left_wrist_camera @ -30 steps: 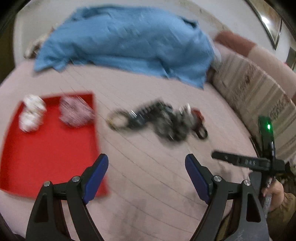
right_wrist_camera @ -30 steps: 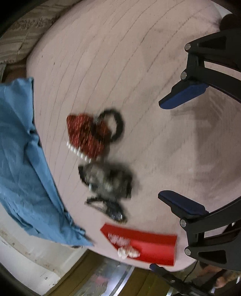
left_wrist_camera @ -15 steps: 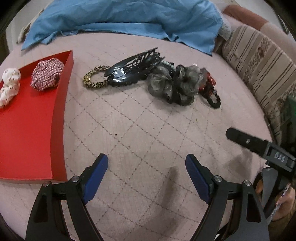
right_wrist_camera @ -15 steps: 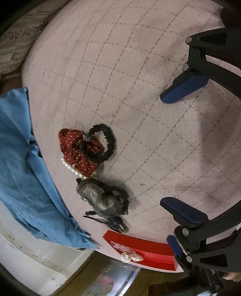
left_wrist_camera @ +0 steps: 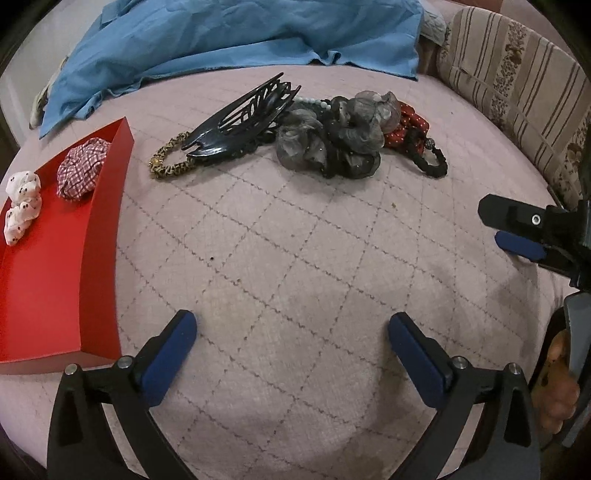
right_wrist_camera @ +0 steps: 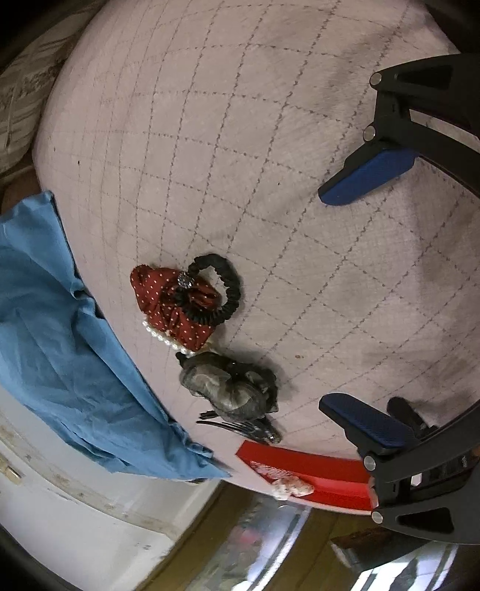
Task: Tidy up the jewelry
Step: 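Move both tools back over the remaining accessories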
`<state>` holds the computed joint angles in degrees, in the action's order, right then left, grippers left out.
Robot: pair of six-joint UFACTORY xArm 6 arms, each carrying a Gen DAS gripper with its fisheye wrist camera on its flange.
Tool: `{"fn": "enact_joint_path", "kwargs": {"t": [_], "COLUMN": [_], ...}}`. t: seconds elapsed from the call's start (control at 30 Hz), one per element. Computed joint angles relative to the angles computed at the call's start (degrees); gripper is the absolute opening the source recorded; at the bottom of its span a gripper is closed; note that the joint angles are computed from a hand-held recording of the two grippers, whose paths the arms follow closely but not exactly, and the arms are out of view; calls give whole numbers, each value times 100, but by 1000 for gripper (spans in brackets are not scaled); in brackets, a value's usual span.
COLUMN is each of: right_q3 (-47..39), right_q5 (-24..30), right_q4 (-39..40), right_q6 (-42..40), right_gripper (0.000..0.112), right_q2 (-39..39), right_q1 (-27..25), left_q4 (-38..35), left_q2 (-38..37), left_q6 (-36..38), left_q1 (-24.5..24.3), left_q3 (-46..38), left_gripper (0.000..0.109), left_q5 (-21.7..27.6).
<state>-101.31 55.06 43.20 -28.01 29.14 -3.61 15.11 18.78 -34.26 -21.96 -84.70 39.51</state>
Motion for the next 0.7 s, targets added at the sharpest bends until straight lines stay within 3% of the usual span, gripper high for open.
{"fn": "enact_joint_path", "kwargs": {"t": [0.1, 0.23, 0.33, 0.53, 0.7], "right_q3": [32, 58, 64, 578, 129], "right_q5": [-53, -98, -153, -1289, -1783], "right_q4": [-148, -256, -450, -318, -1299], "right_q6": [-42, -95, -45, -283, -299], "right_gripper": [103, 103, 103, 103, 102], "right_q2": [-24, -59, -102, -457, -205], "right_q1": [54, 84, 125, 182, 317], "left_q4": [150, -5, -79, 1279, 2486], "left_q2": [9, 14, -179, -593, -350], "left_q6": [-60, 37, -55, -1008, -1553], "left_q1": [-26, -54, -10, 35, -57], "left_q3": [-11, -199, -62, 10, -600], "left_gripper": [103, 103, 103, 103, 103], "left_q5": [11, 383, 272, 56, 378]}}
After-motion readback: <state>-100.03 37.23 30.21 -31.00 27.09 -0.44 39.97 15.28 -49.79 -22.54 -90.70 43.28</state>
